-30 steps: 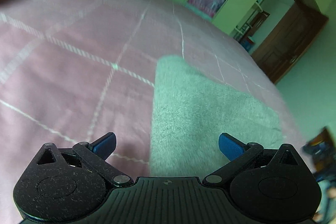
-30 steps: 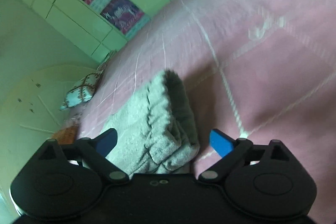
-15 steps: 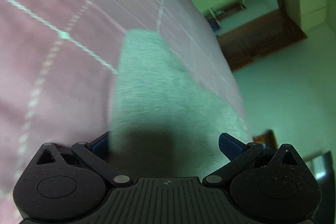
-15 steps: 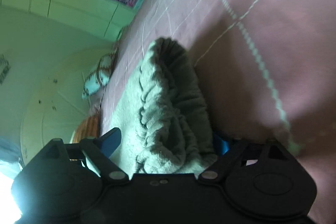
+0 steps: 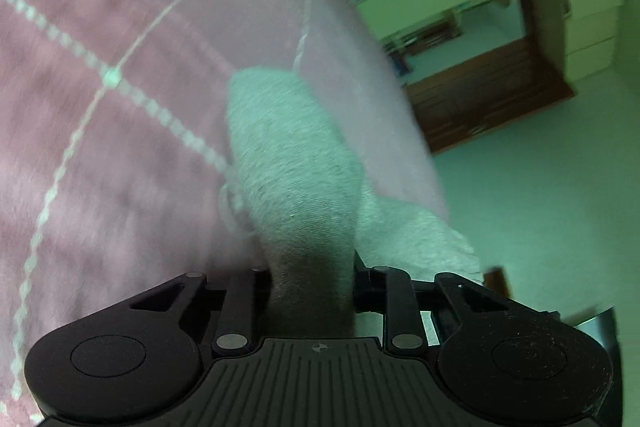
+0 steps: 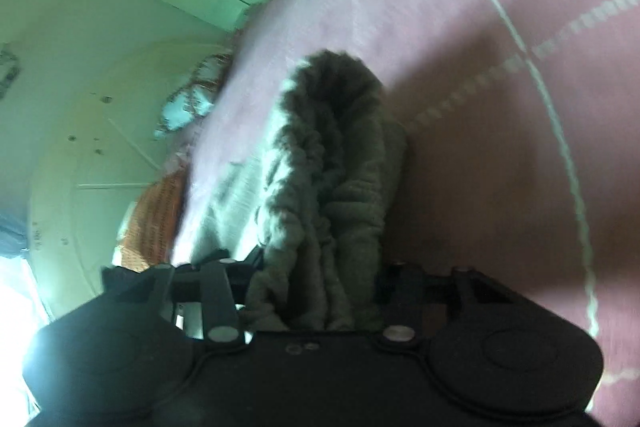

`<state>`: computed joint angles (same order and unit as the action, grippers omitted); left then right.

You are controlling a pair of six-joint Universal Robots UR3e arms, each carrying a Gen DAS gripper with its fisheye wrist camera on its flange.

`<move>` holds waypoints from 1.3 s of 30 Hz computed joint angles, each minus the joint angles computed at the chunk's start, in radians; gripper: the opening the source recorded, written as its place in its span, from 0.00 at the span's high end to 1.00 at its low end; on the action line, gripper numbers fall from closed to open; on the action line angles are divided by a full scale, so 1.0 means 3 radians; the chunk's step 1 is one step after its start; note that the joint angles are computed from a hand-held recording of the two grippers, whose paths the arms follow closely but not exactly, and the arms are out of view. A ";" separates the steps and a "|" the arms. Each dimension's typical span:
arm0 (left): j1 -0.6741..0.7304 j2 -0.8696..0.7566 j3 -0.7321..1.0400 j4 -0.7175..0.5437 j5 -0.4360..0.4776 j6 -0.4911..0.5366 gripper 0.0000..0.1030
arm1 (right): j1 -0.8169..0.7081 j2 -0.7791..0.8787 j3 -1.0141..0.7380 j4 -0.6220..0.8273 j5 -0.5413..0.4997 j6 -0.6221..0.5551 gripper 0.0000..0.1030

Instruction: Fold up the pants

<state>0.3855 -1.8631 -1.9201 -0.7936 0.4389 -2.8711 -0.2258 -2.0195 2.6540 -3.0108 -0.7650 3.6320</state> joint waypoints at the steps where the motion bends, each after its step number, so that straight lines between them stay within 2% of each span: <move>1: 0.0008 0.0007 0.0029 0.0042 -0.0056 -0.0033 0.75 | 0.0056 0.0052 -0.0160 0.0063 0.0004 -0.0033 0.65; 5: -0.0057 -0.0320 0.0551 0.0526 -0.0181 -0.0587 0.75 | 0.0189 0.0619 -0.0913 0.0058 0.0060 -0.0127 0.66; 8: -0.0167 -0.0854 0.1343 0.1056 -0.0234 -0.1244 0.75 | 0.0242 0.1189 -0.1593 -0.0028 0.0020 -0.0105 0.66; 10: -0.0286 -0.1327 0.1990 0.1564 -0.0127 -0.1772 0.74 | 0.0226 0.1570 -0.2085 -0.0038 0.0004 -0.0143 0.66; 11: -0.0340 -0.1499 0.2216 0.1765 0.0029 -0.1925 0.61 | 0.0239 0.1772 -0.2272 -0.0111 -0.0046 -0.0092 0.62; 12: -0.0399 -0.1577 0.2302 0.1879 0.0337 -0.1982 0.45 | 0.0252 0.1971 -0.2441 -0.0152 -0.0177 -0.0074 0.58; 13: -0.0452 -0.1515 0.2249 0.1817 0.0813 -0.1934 0.12 | 0.0314 0.2107 -0.2585 -0.0046 -0.0513 -0.0136 0.34; 14: -0.0541 -0.1413 0.2154 0.1681 0.1376 -0.1840 0.09 | 0.0451 0.2179 -0.2733 0.0230 -0.1089 -0.0142 0.05; 15: -0.0586 -0.1364 0.2139 0.1491 0.1659 -0.1697 0.09 | 0.0522 0.2226 -0.2800 0.0448 -0.1529 -0.0073 0.08; 16: -0.0589 -0.1308 0.2068 0.1397 0.1762 -0.1611 0.09 | 0.0535 0.2244 -0.2735 0.0456 -0.1690 0.0060 0.14; 17: -0.0554 -0.1218 0.1872 0.1527 0.1740 -0.1510 0.09 | 0.0459 0.2217 -0.2530 0.0195 -0.1571 0.0112 0.21; 20: -0.0641 -0.1042 0.1606 0.1759 0.1946 -0.1159 0.08 | 0.0418 0.2214 -0.2139 -0.0645 -0.1393 0.0055 0.16; 23: -0.0812 -0.1173 0.1846 0.1589 0.2194 -0.0965 0.07 | 0.0619 0.2501 -0.2320 -0.0979 -0.1480 0.0072 0.13; 24: -0.0871 -0.1193 0.1922 0.1463 0.2364 -0.0818 0.04 | 0.0820 0.2588 -0.2515 -0.0742 -0.1724 0.0020 0.11; 25: -0.0902 -0.1182 0.1888 0.1517 0.2486 -0.0682 0.00 | 0.0962 0.2719 -0.2834 -0.0226 -0.2030 -0.0073 0.10; 26: -0.0927 -0.1177 0.1846 0.1606 0.2539 -0.0660 0.00 | 0.0966 0.2805 -0.3029 0.0132 -0.2099 -0.0158 0.07; 27: -0.0965 -0.1164 0.1834 0.1616 0.2597 -0.0724 0.00 | 0.0971 0.2825 -0.3085 0.0210 -0.2119 -0.0055 0.06; 29: -0.0935 -0.0886 0.1461 0.1824 0.2647 -0.0682 0.00 | 0.0964 0.2667 -0.2951 0.0144 -0.2080 0.0028 0.06; 31: -0.0897 -0.0608 0.1048 0.2111 0.2662 -0.0500 0.00 | 0.0923 0.2335 -0.2586 -0.0041 -0.2112 -0.0087 0.06; 34: -0.0709 0.0027 0.0282 0.2281 0.2489 -0.0448 0.00 | 0.0859 0.1911 -0.2058 -0.0330 -0.1977 -0.0115 0.06; 35: -0.0633 0.0283 0.0028 0.2261 0.2445 -0.0431 0.00 | 0.0828 0.1748 -0.1886 -0.0325 -0.1895 -0.0114 0.06; 37: -0.0520 0.0829 -0.0509 0.2231 0.2453 -0.0455 0.00 | 0.0760 0.1250 -0.1606 0.0098 -0.1785 -0.0214 0.06; 39: -0.0410 0.1418 -0.0972 0.2078 0.2456 -0.0343 0.00 | 0.0871 0.0880 -0.1239 0.0081 -0.1820 -0.0277 0.06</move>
